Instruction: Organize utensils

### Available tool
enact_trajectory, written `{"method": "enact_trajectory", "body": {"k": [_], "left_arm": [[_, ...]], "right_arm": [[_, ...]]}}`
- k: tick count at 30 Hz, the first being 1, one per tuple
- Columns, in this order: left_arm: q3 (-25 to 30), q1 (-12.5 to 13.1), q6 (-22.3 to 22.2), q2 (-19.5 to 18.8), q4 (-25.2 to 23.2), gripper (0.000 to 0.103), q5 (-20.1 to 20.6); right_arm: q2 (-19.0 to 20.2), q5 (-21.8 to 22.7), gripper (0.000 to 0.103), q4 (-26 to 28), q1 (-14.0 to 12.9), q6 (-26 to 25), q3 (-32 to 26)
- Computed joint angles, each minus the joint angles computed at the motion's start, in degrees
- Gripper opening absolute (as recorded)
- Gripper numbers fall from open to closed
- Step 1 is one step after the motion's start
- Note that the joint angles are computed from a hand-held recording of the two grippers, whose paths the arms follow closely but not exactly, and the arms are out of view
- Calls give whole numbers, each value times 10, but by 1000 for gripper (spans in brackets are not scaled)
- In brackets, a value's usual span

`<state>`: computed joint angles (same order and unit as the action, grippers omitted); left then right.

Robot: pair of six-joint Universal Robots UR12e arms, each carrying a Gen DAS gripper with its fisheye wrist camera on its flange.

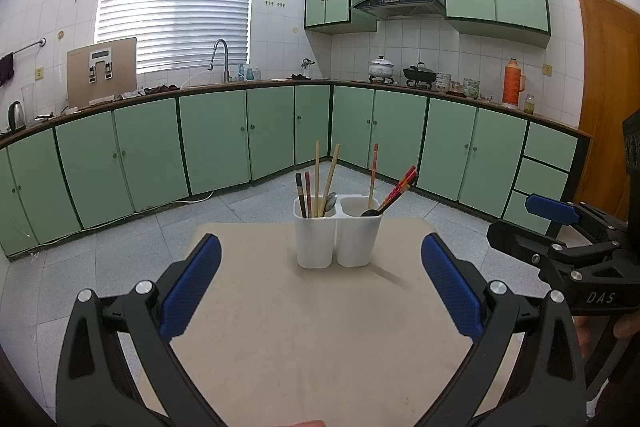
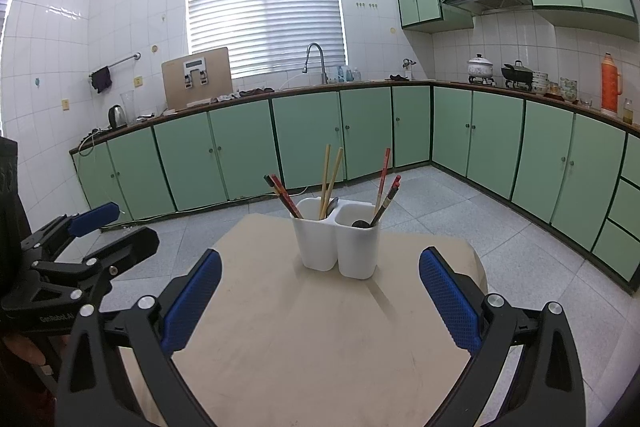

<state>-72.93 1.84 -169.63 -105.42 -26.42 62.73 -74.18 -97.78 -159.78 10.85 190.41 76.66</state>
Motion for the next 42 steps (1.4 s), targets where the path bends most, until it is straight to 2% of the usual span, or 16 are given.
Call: {"method": "enact_trajectory", "body": {"k": [42], "left_arm": [[-10, -1, 0, -1, 2, 97, 5]], "right_arm": [[3, -5, 97, 5, 0, 3, 4]]}}
